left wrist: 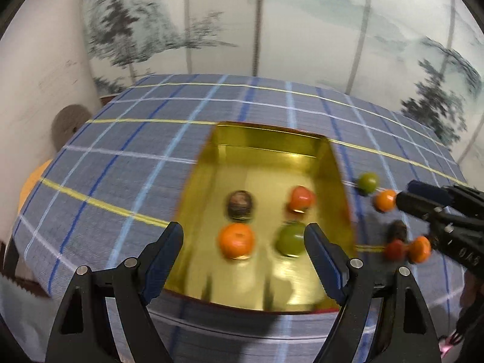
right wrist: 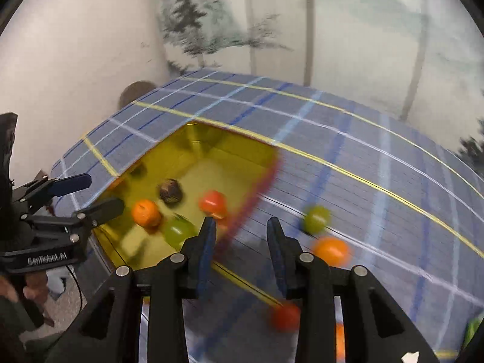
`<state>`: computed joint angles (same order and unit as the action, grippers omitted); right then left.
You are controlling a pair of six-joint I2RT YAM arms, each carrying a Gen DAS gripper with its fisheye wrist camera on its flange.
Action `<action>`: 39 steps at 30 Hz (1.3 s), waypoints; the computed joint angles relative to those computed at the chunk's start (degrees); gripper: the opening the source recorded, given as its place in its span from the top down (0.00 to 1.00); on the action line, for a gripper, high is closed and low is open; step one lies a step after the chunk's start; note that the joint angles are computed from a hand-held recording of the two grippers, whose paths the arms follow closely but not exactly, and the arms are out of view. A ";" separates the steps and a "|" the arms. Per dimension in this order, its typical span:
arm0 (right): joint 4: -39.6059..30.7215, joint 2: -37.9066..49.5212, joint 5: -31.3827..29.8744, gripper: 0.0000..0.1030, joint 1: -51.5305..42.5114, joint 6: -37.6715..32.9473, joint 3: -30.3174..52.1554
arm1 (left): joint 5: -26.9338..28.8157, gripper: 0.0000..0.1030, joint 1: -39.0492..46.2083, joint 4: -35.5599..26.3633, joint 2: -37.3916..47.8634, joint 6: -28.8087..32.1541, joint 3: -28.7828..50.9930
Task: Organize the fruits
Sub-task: 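Carry the red tomato with right tool into the tin and release it, then move right tool to a dark brown dried fruit and close on it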
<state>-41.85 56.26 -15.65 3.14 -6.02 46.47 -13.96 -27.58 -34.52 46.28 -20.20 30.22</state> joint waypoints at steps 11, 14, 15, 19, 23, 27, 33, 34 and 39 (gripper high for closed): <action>-15.39 -2.42 -13.68 0.68 -48.01 -33.45 -2.37 | -6.90 0.20 -22.69 2.49 11.18 -10.81 3.17; -16.58 0.37 -15.03 0.68 -54.66 -39.58 -3.16 | -7.50 0.20 -26.10 3.75 14.98 -12.45 3.91; -16.65 1.01 -15.22 0.68 -55.75 -40.83 -3.72 | -7.61 0.20 -27.24 4.29 16.42 -12.99 4.30; -15.51 1.84 -15.24 0.66 -55.82 -41.28 -6.08 | -8.08 0.20 -30.05 5.70 20.48 -14.40 5.47; -12.94 2.63 -15.13 0.63 -54.24 -40.08 -7.79 | -9.37 0.20 -32.31 6.33 22.95 -16.00 6.19; -10.05 4.30 -14.67 0.63 -52.11 -37.94 -8.50 | -10.39 0.20 -33.22 7.46 25.77 -16.96 7.09; -5.88 6.07 -13.24 0.63 -48.29 -35.01 -10.08 | -11.42 0.20 -32.75 7.92 28.31 -17.42 8.29; -5.17 6.13 -12.94 0.63 -47.85 -34.59 -10.48 | -11.28 0.20 -32.50 7.96 28.40 -17.18 8.39; -3.55 6.70 -13.04 0.64 -47.26 -33.99 -11.30 | -14.12 0.20 -33.23 7.70 28.26 -17.54 8.93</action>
<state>-45.41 62.95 -28.69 -44.13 -40.01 35.17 -28.07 -60.81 -26.82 74.54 -37.73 39.15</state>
